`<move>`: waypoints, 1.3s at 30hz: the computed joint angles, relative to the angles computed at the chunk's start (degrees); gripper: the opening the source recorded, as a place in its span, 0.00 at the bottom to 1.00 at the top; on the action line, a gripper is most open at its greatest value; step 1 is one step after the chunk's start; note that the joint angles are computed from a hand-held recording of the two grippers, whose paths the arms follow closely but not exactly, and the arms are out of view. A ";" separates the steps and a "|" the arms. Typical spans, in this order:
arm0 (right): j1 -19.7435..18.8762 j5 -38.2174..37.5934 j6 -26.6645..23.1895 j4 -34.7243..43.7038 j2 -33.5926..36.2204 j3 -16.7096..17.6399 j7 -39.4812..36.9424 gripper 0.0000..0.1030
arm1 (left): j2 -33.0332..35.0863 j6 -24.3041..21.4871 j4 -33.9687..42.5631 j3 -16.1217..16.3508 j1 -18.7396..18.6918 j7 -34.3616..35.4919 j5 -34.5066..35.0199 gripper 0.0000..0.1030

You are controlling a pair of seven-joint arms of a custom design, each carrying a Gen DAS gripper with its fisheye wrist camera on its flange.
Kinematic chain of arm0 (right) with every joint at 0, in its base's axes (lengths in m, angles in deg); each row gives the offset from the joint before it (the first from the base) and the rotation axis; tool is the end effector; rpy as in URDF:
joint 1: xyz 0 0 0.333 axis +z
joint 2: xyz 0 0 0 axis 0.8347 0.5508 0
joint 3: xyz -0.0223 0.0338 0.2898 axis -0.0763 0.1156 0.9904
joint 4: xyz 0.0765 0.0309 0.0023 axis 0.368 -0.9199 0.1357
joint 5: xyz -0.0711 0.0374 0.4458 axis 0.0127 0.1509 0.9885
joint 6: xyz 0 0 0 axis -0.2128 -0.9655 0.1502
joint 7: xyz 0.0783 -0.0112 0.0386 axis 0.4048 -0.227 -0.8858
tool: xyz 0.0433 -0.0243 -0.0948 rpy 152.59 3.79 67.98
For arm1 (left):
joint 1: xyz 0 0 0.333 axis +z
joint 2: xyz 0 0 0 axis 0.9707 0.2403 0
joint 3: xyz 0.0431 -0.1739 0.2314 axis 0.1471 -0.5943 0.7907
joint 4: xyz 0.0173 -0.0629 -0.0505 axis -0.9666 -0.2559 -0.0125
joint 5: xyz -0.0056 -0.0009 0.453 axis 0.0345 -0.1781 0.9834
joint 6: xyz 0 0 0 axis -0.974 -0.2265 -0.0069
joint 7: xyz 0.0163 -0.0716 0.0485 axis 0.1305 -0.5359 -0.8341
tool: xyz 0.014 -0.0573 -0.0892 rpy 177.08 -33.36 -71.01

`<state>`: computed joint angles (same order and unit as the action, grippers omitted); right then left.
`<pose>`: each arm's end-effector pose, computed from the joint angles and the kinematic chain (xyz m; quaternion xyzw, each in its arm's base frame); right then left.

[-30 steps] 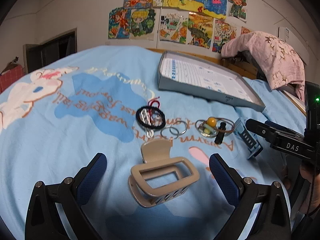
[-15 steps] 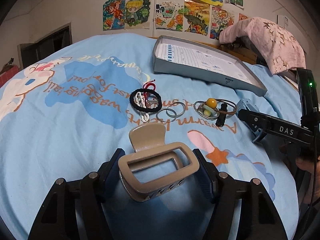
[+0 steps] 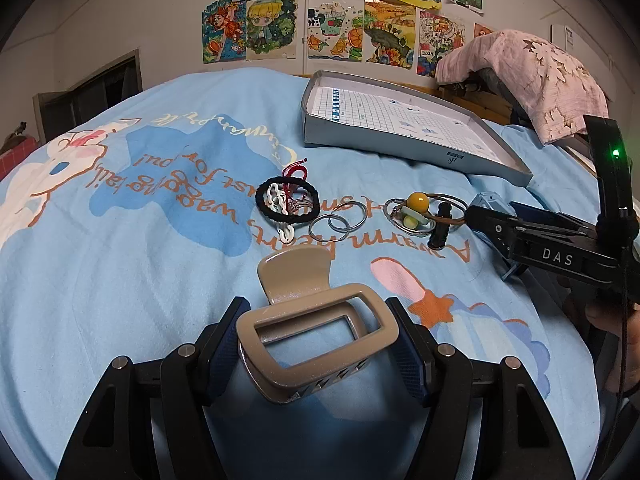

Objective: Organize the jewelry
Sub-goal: 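Grasp the beige claw clip with the left tool while the right tool grasps the blue smartwatch, then carry the clip and watch into the grey tray and open both tools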

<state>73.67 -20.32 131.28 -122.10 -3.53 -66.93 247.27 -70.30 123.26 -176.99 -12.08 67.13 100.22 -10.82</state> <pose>0.5006 0.3125 0.4720 -0.6022 0.6622 -0.2847 0.3432 0.4604 -0.1537 0.4885 -0.5522 0.7195 -0.3424 0.2453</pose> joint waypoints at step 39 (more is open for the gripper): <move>-17.94 -10.32 12.75 3.19 -1.41 7.40 14.36 0.35 | 26.76 3.18 32.75 0.31 -3.67 9.30 -9.96 0.64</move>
